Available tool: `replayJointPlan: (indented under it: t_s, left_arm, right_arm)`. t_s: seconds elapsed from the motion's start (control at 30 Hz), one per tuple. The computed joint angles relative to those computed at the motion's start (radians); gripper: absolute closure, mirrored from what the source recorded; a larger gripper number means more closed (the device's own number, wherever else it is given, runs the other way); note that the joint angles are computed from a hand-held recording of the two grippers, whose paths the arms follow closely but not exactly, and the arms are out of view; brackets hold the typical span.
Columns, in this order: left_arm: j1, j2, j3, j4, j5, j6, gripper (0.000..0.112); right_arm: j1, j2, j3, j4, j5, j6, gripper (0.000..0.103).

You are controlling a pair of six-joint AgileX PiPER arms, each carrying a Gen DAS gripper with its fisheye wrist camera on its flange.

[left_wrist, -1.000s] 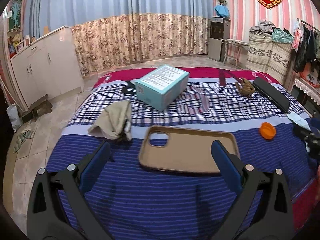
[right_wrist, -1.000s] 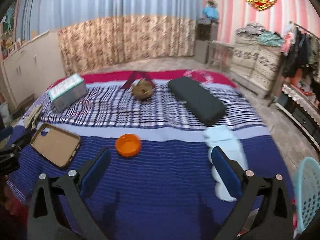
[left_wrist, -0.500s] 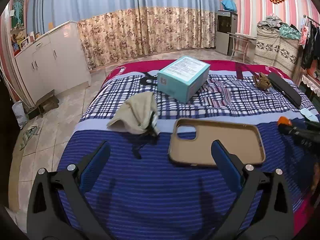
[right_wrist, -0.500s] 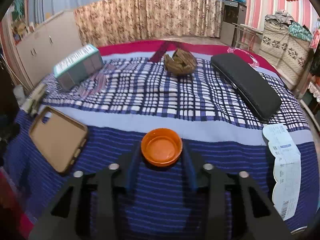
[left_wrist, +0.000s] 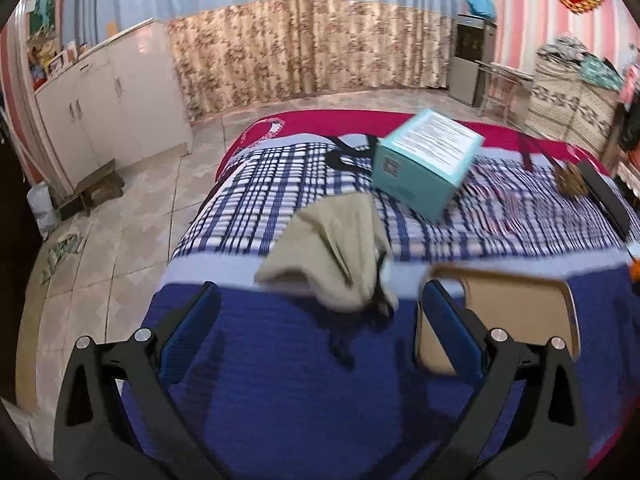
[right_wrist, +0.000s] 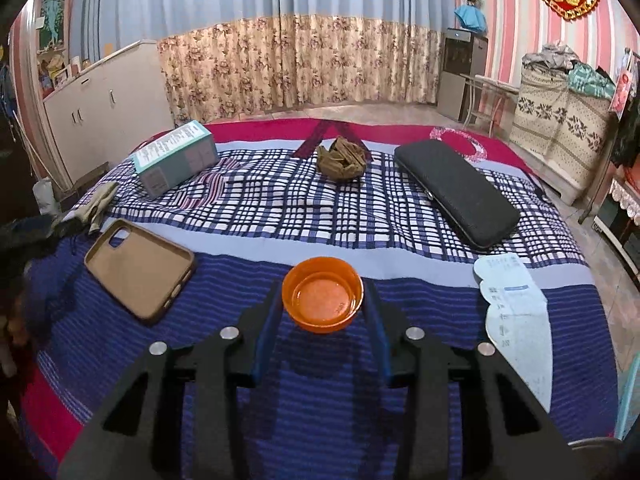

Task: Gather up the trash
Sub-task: 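Grasp the beige cloth with the left tool while the right tool grasps the orange round lid, then carry the beige cloth and orange lid in both tools over the blue basket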

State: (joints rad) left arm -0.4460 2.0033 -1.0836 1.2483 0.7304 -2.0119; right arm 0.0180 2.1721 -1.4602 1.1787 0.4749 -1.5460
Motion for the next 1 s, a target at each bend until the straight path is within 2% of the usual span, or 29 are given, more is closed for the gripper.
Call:
replayJointPlan:
  t_s: [0.07,0.13,0.2,0.23,0.27,0.3,0.37,0.47,0.57,0.7,0.87,1.0]
  left_arm:
    - [0.057,0.022,-0.035,-0.005,-0.071,0.017,0.015]
    - [0.091,0.064,-0.091,-0.069,-0.094,0.094,0.017]
    - [0.111,0.105,-0.147,-0.17,-0.092,0.212,0.041]
    - [0.11,0.115,-0.158,-0.182,-0.081,0.224,0.042]
    - [0.099,0.11,-0.15,-0.153,-0.073,0.197,0.054]
    - [0.092,0.103,-0.145,-0.143,-0.07,0.193,0.072]
    - [0.072,0.094,-0.15,-0.17,-0.041,0.224,0.09]
    - [0.027,0.054,-0.134,-0.147,0.007,0.19,0.093]
    - [-0.042,0.021,-0.151,-0.128,0.101,0.176,0.093]
    - [-0.131,0.008,-0.232,-0.125,0.188,0.192,0.093]
    - [-0.227,0.076,-0.448,-0.153,0.244,0.301,0.093]
    - [-0.297,0.214,-0.738,-0.2,0.292,0.476,0.093]
  right_arm:
    - [-0.011,-0.013,0.017,0.017,0.004,-0.021,0.063]
    - [-0.022,-0.023,0.032,0.032,0.006,-0.036,0.063]
    - [-0.038,-0.032,0.041,0.046,0.013,-0.046,0.063]
    - [-0.047,-0.039,0.049,0.055,0.017,-0.055,0.063]
    - [-0.058,-0.047,0.053,0.063,0.023,-0.06,0.063]
    - [-0.066,-0.052,0.057,0.073,0.03,-0.067,0.063]
    - [-0.086,-0.066,0.064,0.091,0.048,-0.076,0.063]
    - [-0.117,-0.098,0.088,0.139,0.073,-0.118,0.063]
    - [-0.157,-0.136,0.115,0.183,0.096,-0.17,0.063]
    - [-0.218,-0.17,0.14,0.218,0.111,-0.213,0.063]
    - [-0.345,-0.172,0.109,0.223,0.149,-0.204,0.063]
    - [-0.45,-0.136,0.04,0.21,0.145,-0.172,0.063]
